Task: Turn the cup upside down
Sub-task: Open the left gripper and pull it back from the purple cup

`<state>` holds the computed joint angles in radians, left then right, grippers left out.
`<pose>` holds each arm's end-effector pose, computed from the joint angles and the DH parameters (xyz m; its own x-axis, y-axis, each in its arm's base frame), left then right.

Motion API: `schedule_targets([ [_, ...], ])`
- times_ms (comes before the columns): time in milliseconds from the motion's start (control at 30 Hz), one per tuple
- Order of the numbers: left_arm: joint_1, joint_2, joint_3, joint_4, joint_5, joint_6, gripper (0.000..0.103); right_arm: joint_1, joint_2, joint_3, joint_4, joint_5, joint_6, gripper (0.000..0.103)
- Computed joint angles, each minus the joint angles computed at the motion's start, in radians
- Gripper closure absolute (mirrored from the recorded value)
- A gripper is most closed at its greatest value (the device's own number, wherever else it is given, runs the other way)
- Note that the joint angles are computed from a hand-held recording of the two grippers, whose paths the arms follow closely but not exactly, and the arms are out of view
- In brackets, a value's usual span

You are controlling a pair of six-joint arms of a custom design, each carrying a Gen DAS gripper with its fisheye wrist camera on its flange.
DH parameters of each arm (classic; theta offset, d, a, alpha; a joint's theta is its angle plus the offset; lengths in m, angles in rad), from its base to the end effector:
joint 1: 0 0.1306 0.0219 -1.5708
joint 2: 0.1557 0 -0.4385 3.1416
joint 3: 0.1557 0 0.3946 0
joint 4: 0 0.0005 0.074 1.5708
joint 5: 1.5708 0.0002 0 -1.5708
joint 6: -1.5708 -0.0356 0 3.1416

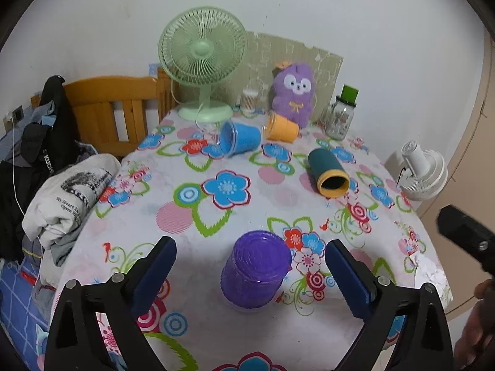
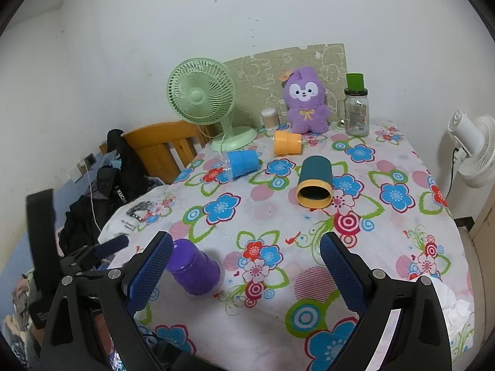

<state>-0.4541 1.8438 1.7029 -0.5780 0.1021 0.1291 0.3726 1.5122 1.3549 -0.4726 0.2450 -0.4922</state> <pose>0.6066 -0.3007 0.4018 -0.6519 0.1757 -0.7376 0.4249 0.8904 -0.1635 0.5079 0.1887 0.4411 -0.5641 0.2717 -0.7797 0.1089 0.9605 0.2559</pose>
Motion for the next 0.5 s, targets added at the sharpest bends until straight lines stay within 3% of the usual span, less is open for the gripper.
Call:
schedule_targets([
  [500,0.014,-0.063,-0.057,0.068,-0.016,0.010,0.002,0.021,0.003,0.015,-0.003,0.013,0.021,0.006],
])
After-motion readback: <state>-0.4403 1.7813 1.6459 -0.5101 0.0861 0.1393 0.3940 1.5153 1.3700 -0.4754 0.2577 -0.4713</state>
